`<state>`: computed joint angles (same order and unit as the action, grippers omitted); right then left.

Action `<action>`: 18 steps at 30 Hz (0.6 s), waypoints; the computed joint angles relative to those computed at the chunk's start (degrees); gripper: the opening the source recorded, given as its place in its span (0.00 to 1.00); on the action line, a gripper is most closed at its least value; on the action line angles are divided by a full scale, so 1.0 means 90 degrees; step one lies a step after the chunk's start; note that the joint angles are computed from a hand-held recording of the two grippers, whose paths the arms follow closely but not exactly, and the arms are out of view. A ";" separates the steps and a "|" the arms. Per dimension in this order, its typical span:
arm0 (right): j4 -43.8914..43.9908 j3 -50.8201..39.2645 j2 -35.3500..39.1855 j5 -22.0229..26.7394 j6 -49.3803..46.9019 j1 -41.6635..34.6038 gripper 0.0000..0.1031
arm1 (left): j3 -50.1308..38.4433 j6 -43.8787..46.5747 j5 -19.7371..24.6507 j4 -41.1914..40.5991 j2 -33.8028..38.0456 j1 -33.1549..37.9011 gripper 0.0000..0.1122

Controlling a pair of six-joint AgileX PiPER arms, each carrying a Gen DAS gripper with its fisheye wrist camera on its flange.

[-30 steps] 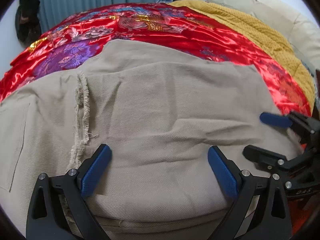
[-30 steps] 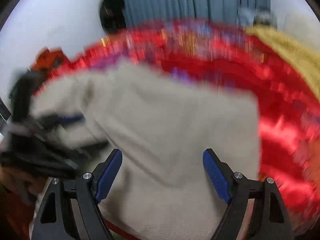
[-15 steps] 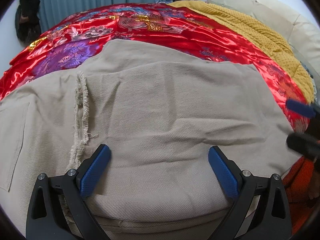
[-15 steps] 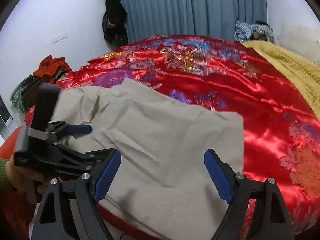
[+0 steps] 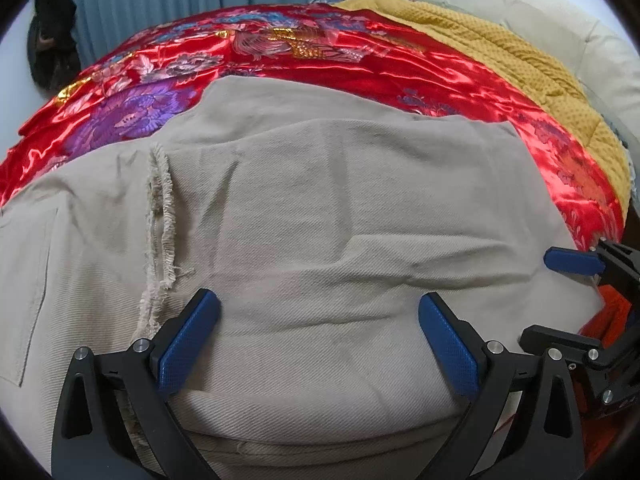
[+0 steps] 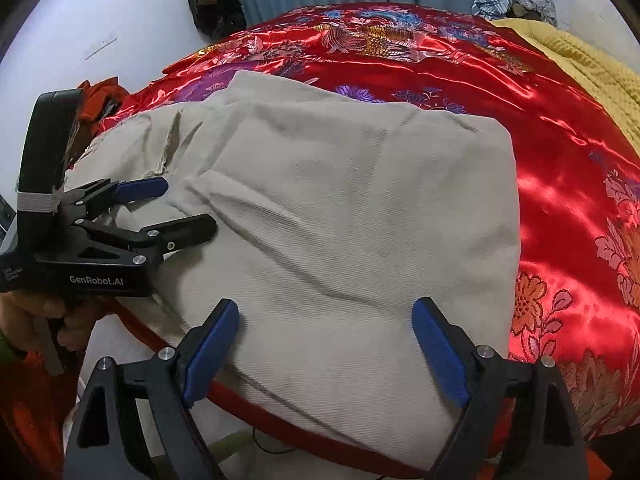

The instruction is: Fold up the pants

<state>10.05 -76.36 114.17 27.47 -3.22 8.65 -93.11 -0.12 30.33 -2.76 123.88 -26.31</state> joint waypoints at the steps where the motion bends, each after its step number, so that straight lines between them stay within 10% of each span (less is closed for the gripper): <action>1: -0.0018 -0.0005 0.0007 -0.0010 -0.0001 0.0004 0.86 | -0.0001 -0.0016 0.0001 0.0016 0.0002 -0.0007 0.89; 18: -0.0143 0.0077 -0.0037 -0.0052 -0.0022 0.0011 0.86 | 0.0148 -0.0183 0.0199 0.0342 -0.0160 -0.0065 0.89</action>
